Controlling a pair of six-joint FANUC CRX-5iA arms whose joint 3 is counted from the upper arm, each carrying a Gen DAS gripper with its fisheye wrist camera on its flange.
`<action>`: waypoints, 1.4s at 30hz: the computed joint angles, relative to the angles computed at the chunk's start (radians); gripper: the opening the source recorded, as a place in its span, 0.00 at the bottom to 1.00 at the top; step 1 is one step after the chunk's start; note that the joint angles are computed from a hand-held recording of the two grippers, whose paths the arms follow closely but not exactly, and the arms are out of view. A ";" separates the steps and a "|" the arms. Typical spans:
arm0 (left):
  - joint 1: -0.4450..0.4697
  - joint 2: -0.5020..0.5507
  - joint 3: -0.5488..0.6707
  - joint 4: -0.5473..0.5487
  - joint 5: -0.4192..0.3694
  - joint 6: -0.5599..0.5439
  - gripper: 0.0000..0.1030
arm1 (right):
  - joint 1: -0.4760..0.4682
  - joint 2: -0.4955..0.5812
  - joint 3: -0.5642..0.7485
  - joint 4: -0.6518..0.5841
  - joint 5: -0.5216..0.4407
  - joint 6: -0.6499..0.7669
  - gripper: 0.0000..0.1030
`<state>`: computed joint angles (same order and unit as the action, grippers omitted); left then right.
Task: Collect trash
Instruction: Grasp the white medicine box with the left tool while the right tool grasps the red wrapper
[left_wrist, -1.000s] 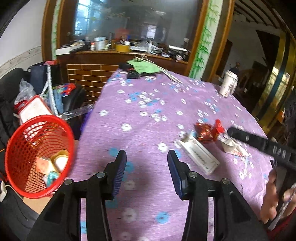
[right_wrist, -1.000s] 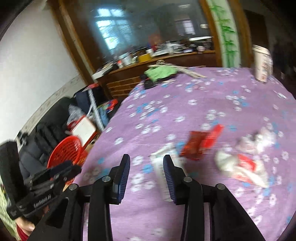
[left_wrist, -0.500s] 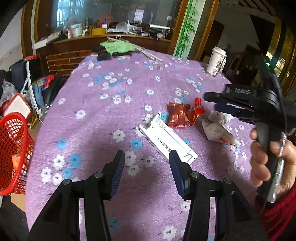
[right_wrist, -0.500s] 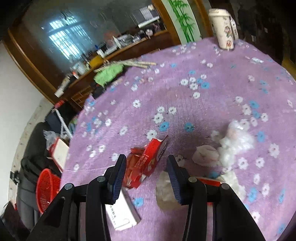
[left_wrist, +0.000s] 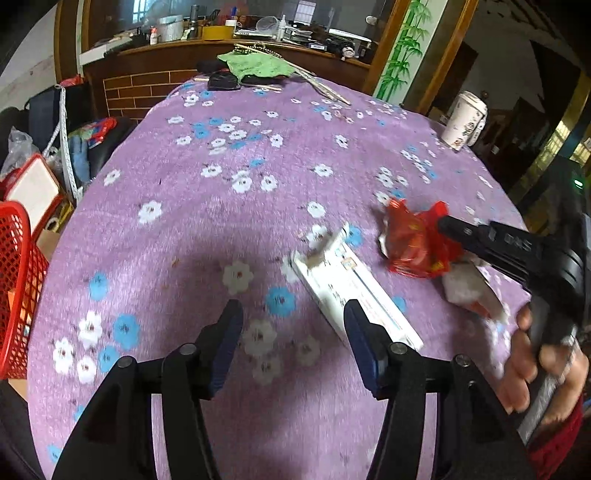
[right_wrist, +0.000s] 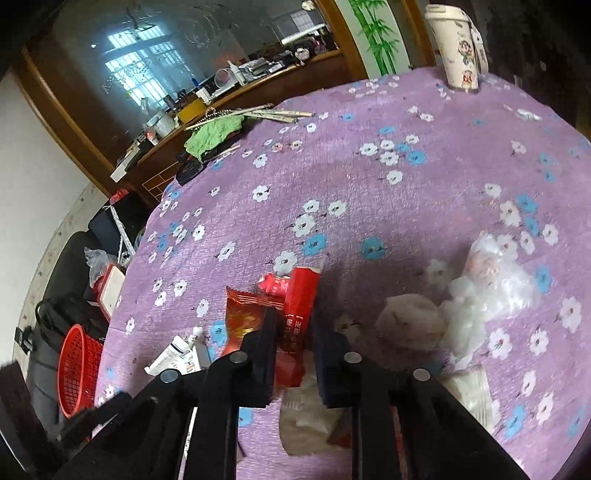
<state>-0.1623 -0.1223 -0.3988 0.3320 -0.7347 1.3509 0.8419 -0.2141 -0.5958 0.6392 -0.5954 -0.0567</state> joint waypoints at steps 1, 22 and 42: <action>-0.008 0.009 0.011 -0.014 0.009 0.012 0.54 | -0.003 -0.014 -0.020 0.032 0.022 -0.025 0.17; -0.081 0.124 0.053 -0.012 0.165 -0.111 0.14 | -0.027 -0.111 -0.151 0.393 0.114 -0.284 0.16; -0.049 0.009 -0.168 0.472 0.416 -0.474 0.04 | -0.018 -0.101 -0.177 0.685 0.098 -0.420 0.15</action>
